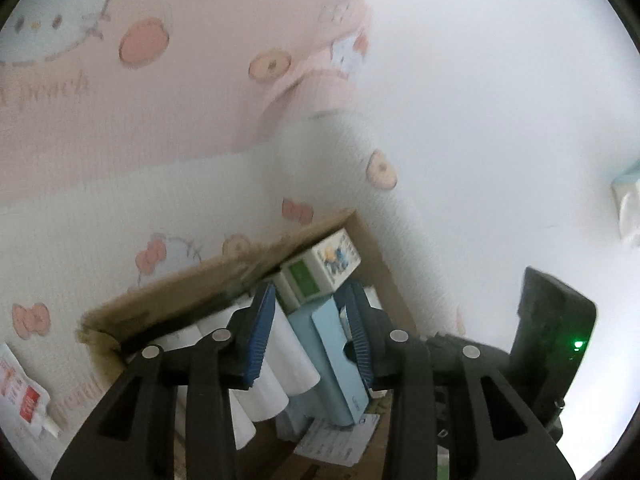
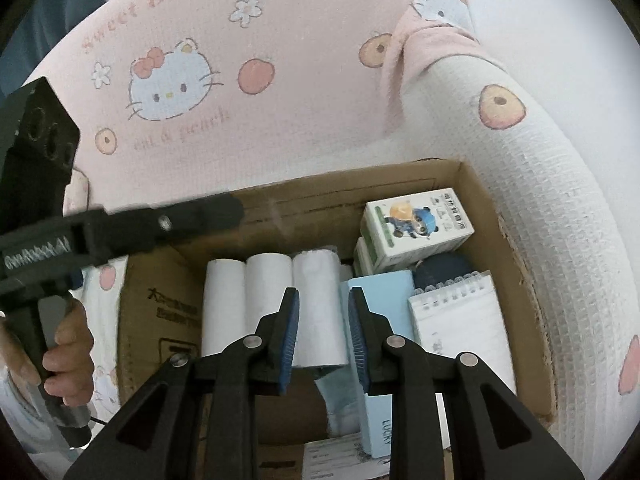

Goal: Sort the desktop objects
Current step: 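Lower the roll beside the other rolls in the box and open the left gripper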

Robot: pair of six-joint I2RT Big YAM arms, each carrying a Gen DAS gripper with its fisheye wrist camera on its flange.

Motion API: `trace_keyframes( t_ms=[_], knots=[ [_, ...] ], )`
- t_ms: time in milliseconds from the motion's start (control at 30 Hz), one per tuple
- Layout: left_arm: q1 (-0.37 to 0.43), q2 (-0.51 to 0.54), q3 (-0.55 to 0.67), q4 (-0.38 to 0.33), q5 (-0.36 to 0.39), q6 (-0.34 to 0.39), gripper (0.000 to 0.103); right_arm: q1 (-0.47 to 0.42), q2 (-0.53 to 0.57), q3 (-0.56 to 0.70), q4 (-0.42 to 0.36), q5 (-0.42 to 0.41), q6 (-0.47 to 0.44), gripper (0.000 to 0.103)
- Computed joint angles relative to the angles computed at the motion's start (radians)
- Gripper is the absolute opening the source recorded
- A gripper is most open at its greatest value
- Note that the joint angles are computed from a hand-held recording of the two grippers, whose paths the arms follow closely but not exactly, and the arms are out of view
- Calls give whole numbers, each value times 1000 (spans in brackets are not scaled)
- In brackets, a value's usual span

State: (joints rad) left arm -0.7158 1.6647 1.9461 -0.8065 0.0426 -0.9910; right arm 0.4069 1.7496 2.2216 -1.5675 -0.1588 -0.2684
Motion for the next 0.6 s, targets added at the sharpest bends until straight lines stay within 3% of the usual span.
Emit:
trace_keyframes(
  t_ms=[67,167,233,300,400,600],
  knots=[
    [-12,-9,-1,4,-50,46,17,11,-13,-16,-1,-7,2,22],
    [-23,-18,11,-31,-95,128,15,10,-46,-43,-32,16,-4,22],
    [-23,1,55,-84,-48,184,14,9,-34,-54,-59,31,2,22],
    [-27,49,146,-202,-19,214,14,0,-28,-61,-102,34,9,22],
    [-33,103,227,-283,50,253,14,-4,-36,-99,-116,53,1,22],
    [-44,238,406,-478,199,248,14,9,-59,-163,-111,90,-38,22]
  ],
)
